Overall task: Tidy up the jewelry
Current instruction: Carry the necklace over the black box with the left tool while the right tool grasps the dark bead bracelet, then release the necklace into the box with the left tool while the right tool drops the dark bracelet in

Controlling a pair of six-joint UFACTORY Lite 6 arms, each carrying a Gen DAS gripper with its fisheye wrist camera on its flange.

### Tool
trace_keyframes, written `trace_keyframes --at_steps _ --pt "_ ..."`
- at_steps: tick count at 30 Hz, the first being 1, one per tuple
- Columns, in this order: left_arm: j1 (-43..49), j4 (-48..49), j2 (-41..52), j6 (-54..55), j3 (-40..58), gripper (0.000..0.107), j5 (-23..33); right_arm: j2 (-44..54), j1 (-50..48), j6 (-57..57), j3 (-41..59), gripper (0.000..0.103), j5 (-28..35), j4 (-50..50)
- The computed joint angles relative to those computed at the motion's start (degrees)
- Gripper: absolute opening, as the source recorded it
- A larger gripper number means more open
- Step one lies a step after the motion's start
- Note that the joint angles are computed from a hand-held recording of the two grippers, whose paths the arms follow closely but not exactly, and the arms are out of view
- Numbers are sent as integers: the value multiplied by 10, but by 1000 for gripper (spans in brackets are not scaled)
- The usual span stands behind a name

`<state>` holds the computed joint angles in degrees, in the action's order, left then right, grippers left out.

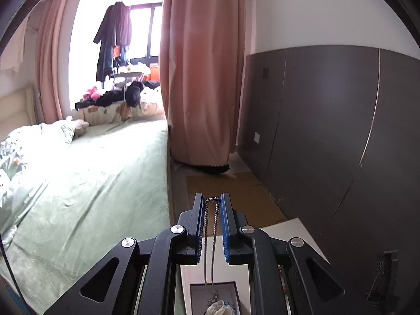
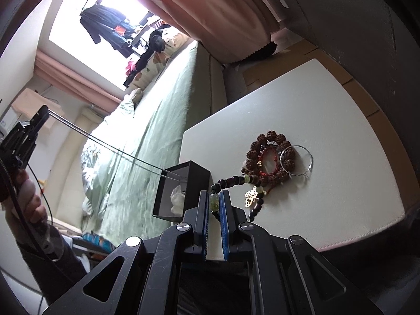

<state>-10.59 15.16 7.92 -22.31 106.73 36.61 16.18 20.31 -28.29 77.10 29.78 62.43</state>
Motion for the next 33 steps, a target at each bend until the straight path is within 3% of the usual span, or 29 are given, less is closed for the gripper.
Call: trace_keyframes --at_steps 13,23,25,27,29,33 --pt "46 -154 2 101 -154 12 -79 82 47 96 127 10 0 -78" --pt "73 -253 41 145 -211 15 -80 140 79 171 222 10 12 -145" --pt "84 -276 47 160 -213 30 -67 153 85 185 243 10 15 -158" --pt "92 -275 26 157 -243 64 -83 172 91 200 272 10 21 -171" --pt "101 -281 -16 161 -287 76 -110 199 96 217 312 10 33 -185" --pt "132 -294 -60 177 -333 78 -107 262 111 253 406 10 58 -216"
